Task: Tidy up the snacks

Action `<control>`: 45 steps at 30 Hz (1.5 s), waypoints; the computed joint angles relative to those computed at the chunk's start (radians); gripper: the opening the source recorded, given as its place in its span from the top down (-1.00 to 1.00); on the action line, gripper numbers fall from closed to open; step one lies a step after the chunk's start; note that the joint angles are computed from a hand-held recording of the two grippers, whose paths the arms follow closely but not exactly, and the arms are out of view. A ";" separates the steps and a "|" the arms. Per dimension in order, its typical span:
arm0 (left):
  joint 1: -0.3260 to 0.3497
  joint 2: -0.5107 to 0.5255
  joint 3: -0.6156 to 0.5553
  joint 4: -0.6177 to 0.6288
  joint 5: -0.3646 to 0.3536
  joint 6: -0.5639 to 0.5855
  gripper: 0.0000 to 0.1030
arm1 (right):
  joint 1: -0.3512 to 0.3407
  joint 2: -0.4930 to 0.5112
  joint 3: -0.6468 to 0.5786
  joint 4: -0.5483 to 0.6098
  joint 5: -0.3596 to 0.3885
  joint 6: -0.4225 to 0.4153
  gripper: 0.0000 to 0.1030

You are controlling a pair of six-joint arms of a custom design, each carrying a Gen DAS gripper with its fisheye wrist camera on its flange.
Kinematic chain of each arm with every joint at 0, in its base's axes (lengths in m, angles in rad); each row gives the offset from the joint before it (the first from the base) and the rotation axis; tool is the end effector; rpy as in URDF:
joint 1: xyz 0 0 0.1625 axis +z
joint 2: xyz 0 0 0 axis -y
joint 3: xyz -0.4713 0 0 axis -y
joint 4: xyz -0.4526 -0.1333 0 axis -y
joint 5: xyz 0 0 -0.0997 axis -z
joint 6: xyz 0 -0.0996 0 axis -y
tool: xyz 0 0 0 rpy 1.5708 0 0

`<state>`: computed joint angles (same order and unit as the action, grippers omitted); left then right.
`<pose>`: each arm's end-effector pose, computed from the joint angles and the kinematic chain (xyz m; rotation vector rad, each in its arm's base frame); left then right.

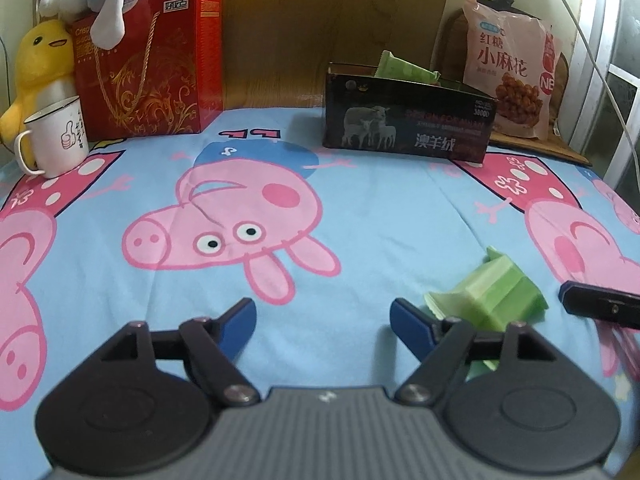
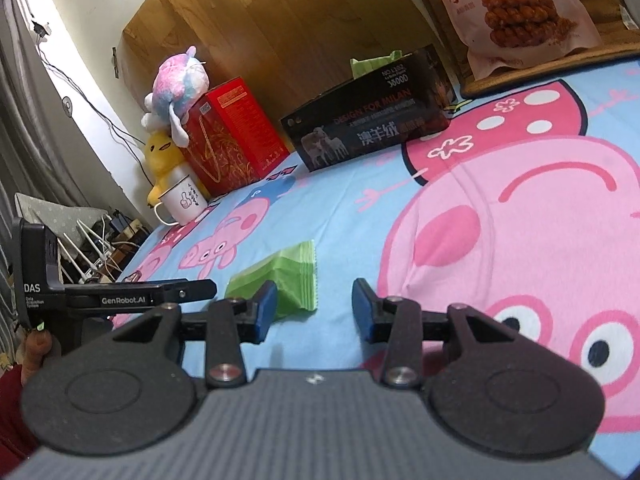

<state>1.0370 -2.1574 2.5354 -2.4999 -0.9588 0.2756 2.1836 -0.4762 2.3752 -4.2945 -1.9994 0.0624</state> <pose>0.0178 -0.3443 0.3707 0.7769 2.3793 -0.8004 0.3094 -0.2802 -0.0382 0.4898 -2.6875 1.3185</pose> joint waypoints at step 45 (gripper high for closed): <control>0.111 0.008 0.009 -0.124 -0.207 0.097 -0.94 | -0.023 -0.004 0.012 -0.020 0.052 0.024 0.05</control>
